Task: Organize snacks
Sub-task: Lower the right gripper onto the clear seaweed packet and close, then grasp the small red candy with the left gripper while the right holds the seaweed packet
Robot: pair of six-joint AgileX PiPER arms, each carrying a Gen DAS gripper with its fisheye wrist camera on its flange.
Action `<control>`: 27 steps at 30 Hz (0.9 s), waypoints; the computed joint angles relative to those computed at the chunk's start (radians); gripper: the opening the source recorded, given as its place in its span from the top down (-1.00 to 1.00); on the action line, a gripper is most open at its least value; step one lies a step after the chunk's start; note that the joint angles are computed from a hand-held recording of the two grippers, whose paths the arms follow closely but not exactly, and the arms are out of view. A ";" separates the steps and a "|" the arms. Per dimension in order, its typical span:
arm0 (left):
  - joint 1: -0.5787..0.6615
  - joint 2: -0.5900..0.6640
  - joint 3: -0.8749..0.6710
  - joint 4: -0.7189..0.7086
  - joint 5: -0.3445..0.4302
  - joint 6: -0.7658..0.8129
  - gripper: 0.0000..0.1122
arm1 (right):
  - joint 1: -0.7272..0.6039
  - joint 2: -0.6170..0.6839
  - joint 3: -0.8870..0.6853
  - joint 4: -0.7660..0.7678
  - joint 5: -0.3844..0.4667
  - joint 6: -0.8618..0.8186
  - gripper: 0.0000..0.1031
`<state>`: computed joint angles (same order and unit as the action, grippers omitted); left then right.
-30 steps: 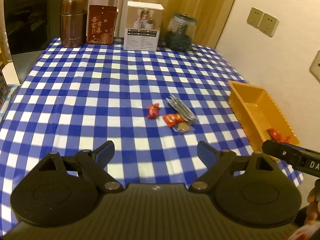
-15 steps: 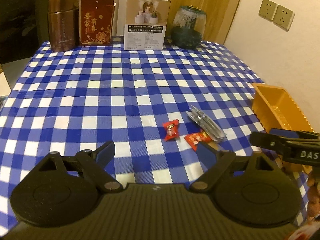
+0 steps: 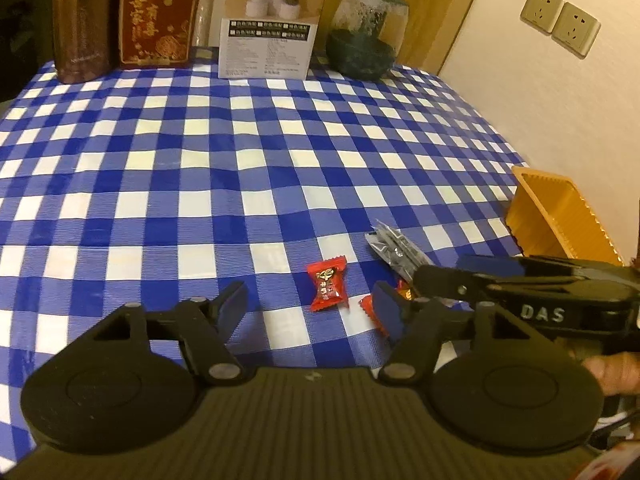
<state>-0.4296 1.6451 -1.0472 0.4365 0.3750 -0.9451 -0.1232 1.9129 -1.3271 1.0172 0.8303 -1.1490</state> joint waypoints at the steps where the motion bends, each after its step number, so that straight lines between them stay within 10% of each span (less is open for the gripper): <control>1: 0.001 0.004 -0.002 -0.007 -0.004 0.007 -0.11 | 0.006 0.012 -0.016 -0.010 0.000 0.015 -0.18; 12: 0.010 0.056 -0.028 0.004 -0.003 0.010 -0.02 | 0.053 0.056 -0.075 -0.084 -0.024 0.091 0.19; 19: -0.003 0.094 -0.055 0.035 -0.021 0.009 0.21 | 0.088 -0.022 0.008 -0.250 -0.230 0.135 0.20; 27: -0.010 0.153 -0.094 0.036 -0.030 0.037 0.34 | 0.018 0.029 -0.060 -0.186 -0.083 0.162 -0.01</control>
